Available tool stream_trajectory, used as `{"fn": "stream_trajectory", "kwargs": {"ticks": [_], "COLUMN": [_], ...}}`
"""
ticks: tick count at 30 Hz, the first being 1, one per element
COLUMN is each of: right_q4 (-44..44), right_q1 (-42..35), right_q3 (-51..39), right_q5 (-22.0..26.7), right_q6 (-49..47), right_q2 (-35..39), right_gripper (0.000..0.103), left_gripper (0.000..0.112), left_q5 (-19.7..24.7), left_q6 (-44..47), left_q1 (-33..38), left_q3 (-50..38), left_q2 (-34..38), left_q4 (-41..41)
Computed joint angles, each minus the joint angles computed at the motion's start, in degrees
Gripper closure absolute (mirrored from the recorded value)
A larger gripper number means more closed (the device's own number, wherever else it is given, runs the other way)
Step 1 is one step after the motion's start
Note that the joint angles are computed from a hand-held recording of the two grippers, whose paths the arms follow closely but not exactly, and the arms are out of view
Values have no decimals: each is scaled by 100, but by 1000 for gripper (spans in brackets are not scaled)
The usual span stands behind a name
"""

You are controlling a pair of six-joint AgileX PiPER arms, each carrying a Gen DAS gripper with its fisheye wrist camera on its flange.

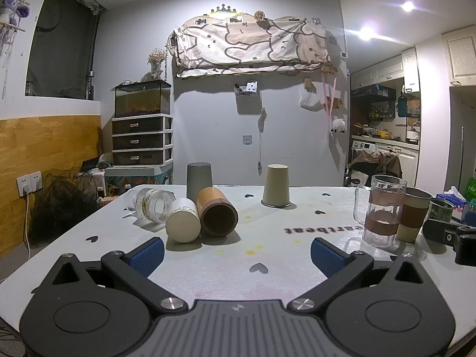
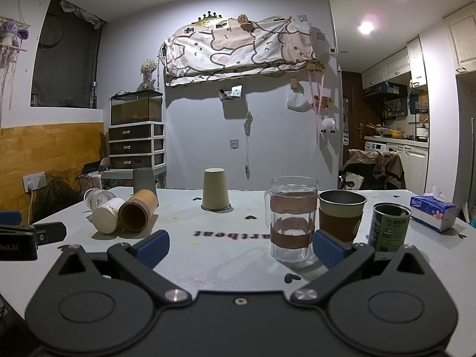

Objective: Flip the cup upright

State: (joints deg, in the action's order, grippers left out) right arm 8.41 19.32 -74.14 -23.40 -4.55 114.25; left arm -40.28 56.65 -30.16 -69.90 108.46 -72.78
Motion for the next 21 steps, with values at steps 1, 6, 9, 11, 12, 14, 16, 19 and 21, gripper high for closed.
{"fn": "stream_trajectory", "kwargs": {"ticks": [1,6,9,11,12,14,16,19,21], "right_q4": [0,5,5,5,8,10,9,-6,-4], "right_q1": [0,-1,1,1,2,2,3,-1,0], "right_q3": [0,5,9,12,15,18,21,25,31], "right_q5": [0,-2,-6,-8,-13,-25,-29,-38,-48], "right_q6": [0,0,3,3,1,-6,-2,12,14], "right_q2": [0,-5,-5,-7,-6,-4,-3,1,4], "right_gripper": [0,0,0,0,0,0,0,0,0], "left_gripper": [9,9,9,9,9,9,9,9,9], "left_q5": [-6,1,8,7,7,7,7,7,17], "left_q6": [2,-4,-3,-3,-3,-3,-3,-3,-7], "left_q1": [-3,0,2,1,1,1,1,1,4], "left_q3": [-2,1,1,0,0,0,0,0,0], "left_q2": [0,2,-1,-1,-1,-1,-1,-1,-3], "left_q4": [-6,9,7,3,3,3,3,3,3]}}
